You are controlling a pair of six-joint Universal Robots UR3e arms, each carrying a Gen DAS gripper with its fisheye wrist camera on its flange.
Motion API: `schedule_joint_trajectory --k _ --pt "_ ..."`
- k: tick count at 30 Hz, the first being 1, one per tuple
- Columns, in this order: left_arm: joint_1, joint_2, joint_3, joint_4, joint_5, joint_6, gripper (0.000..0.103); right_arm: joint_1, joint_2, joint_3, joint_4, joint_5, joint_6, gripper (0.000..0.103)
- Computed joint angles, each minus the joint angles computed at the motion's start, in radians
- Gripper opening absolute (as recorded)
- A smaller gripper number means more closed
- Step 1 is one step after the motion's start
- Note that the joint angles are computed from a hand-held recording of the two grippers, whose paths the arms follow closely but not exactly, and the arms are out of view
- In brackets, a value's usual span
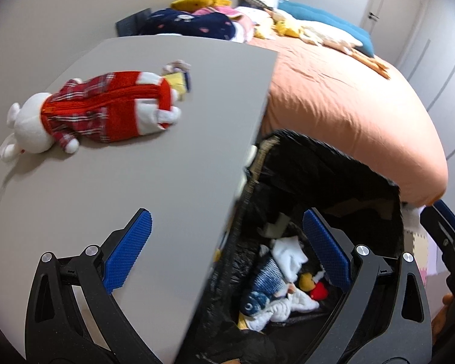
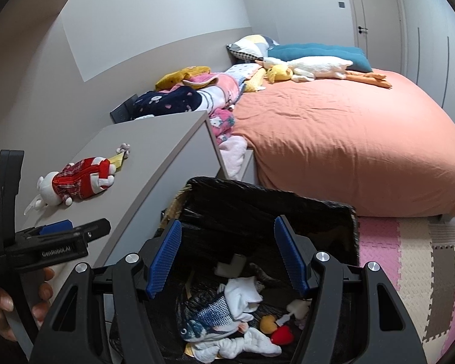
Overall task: Organize soft objects
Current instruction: 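Move both tools back to the table toward the rabbit plush, then grasp the rabbit plush with the left gripper while the right gripper grasps the yellow wrapper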
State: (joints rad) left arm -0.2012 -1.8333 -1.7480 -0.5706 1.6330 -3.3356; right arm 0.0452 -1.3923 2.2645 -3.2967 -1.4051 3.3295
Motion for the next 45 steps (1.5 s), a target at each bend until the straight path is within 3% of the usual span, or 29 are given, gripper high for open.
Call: schedule_joint_trajectory --k 17,33,39,45 --pt "0.182 -0.052 0.091 -0.025 0.0 -0.077 0.097 0.096 0.281 -0.388 0.106 0.028 0.013 0.065" --pt "0.294 -0.203 0.298 -0.111 0.031 -0.335 0.097 0.136 0.48 -0.684 0.225 0.026 -0.002 0.065" --pt "0.319 -0.21 0.32 -0.124 0.05 -0.48 0.097 0.139 0.538 -0.779 0.25 0.046 -0.002 0.065" --pt "0.341 -0.243 0.374 -0.17 0.048 -0.542 0.097 0.156 0.628 -0.956 0.286 0.045 0.029 0.065"
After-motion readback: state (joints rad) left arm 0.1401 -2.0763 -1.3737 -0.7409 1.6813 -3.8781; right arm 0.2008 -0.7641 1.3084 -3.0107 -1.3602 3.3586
